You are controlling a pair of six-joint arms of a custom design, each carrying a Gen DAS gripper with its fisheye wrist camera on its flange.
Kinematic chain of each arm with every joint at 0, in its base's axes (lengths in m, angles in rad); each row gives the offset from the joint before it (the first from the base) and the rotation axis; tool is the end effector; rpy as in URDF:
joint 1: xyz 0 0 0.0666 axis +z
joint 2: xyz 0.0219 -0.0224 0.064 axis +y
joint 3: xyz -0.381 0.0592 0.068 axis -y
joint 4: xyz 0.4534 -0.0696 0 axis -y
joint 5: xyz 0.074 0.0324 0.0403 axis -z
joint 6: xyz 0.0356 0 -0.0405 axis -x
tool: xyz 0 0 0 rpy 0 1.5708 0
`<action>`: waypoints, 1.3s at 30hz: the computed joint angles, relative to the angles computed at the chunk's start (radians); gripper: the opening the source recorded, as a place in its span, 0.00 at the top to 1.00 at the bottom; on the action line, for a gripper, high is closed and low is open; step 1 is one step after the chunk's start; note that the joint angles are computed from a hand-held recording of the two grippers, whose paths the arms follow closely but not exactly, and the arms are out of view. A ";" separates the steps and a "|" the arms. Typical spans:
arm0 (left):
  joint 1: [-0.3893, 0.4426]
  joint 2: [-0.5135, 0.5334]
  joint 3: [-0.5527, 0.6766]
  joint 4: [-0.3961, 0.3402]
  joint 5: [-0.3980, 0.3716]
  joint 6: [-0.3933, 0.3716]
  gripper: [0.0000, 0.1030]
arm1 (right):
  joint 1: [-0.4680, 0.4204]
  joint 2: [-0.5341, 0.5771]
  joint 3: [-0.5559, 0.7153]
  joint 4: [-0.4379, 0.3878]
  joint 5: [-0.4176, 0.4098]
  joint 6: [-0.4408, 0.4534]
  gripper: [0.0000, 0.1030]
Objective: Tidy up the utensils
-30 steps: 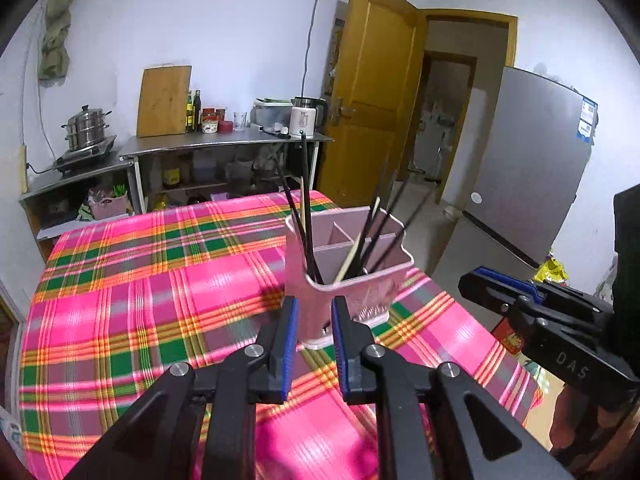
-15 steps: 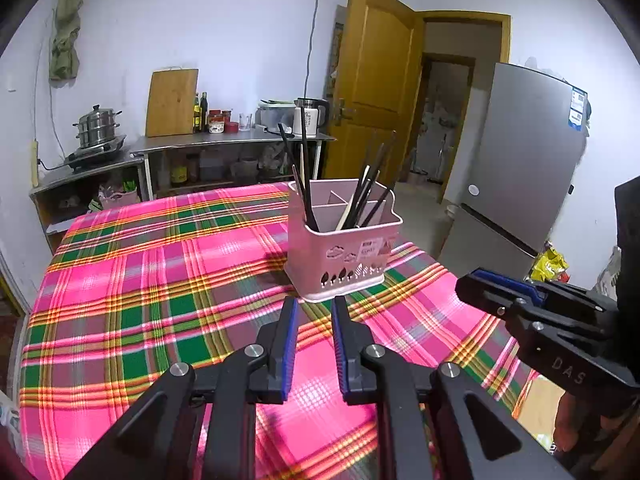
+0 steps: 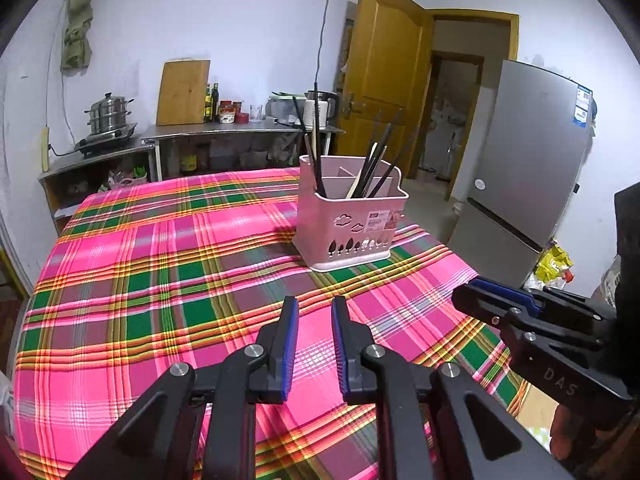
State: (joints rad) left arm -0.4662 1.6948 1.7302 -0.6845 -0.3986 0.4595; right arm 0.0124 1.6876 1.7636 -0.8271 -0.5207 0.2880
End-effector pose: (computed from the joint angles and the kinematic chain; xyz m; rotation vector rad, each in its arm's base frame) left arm 0.6086 -0.2912 0.4516 -0.2086 2.1529 -0.0882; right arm 0.6622 0.0255 0.4638 -0.5883 2.1641 0.4549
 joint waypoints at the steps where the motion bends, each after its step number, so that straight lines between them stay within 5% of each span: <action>1: 0.001 0.001 0.000 -0.002 -0.001 0.001 0.84 | -0.001 -0.001 -0.001 -0.001 0.000 0.000 0.82; 39: -0.003 -0.006 -0.017 0.005 -0.018 0.002 0.84 | 0.004 -0.003 -0.010 0.005 0.012 0.003 0.82</action>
